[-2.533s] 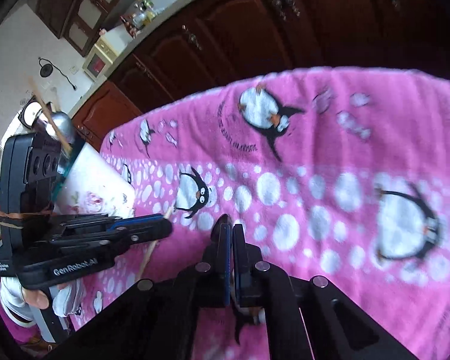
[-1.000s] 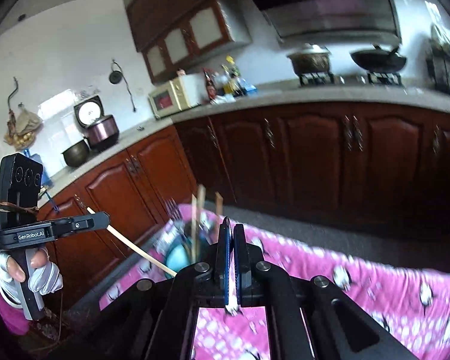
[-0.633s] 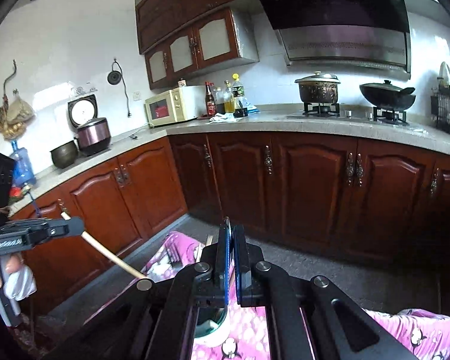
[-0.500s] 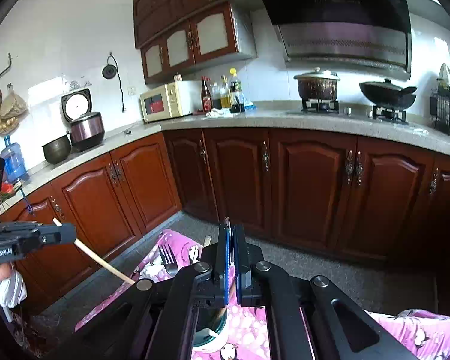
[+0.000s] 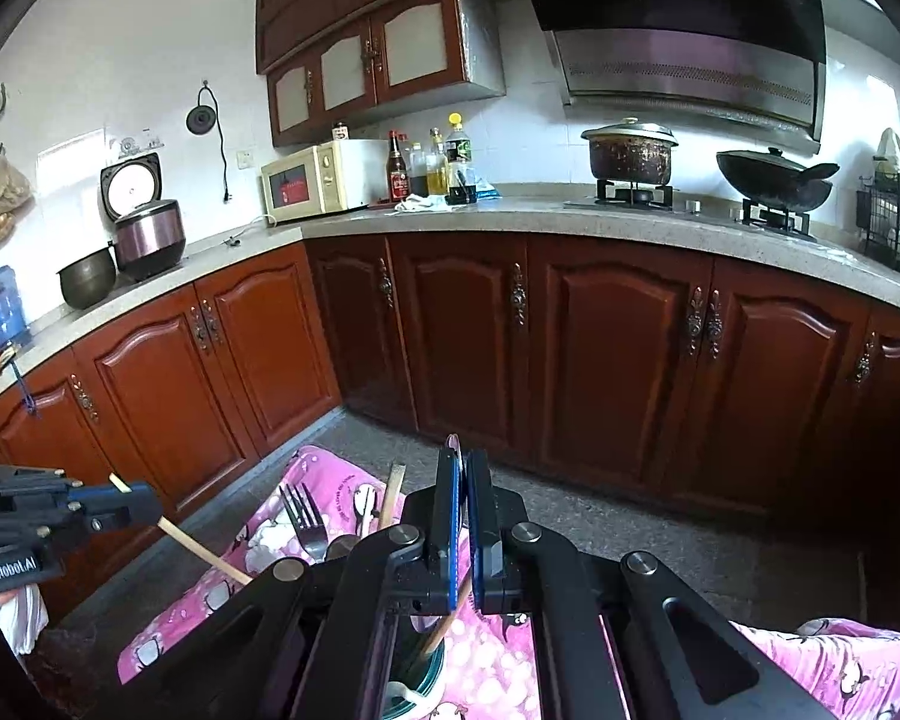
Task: Organize utensils
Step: 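Lower the chopstick into the cup and open the left gripper while the right gripper drops the spoon in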
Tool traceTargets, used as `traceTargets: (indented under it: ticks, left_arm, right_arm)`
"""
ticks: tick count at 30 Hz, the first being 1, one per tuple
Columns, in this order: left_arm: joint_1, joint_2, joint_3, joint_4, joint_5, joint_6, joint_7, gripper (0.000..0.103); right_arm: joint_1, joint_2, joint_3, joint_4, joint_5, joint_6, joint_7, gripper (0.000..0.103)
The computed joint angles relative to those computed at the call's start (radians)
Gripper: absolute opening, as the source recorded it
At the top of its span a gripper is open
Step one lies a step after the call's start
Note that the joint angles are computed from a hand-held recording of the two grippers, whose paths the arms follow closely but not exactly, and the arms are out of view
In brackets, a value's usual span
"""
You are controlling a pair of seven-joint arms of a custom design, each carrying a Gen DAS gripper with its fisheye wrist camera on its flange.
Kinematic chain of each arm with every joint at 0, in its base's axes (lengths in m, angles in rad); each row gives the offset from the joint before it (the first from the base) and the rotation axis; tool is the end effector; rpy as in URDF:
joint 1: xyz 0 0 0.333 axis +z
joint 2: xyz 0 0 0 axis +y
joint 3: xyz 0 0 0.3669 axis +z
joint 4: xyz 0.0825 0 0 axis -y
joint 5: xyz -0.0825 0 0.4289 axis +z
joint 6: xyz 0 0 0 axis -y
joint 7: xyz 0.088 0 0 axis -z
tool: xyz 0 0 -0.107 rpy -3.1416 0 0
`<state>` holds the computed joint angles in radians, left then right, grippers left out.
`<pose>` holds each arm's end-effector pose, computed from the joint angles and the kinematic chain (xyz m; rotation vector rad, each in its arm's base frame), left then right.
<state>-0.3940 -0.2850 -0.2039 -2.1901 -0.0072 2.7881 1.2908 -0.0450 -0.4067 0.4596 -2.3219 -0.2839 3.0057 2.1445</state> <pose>0.4462 -0.3195 0.6420 -1.4959 2.0959 -1.1121 0.4447 0.2585 0.6337 -1.6519 1.3917 -0.7578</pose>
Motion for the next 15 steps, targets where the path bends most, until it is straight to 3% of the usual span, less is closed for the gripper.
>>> traceTargets:
  ticks: [15]
  left_arm:
    - [0.009, 0.060, -0.016, 0.037, 0.009, -0.009, -0.022, 0.003]
  right_arm:
    - [-0.109, 0.016, 0.106, 0.023, -0.144, -0.016, 0.120, 0.002]
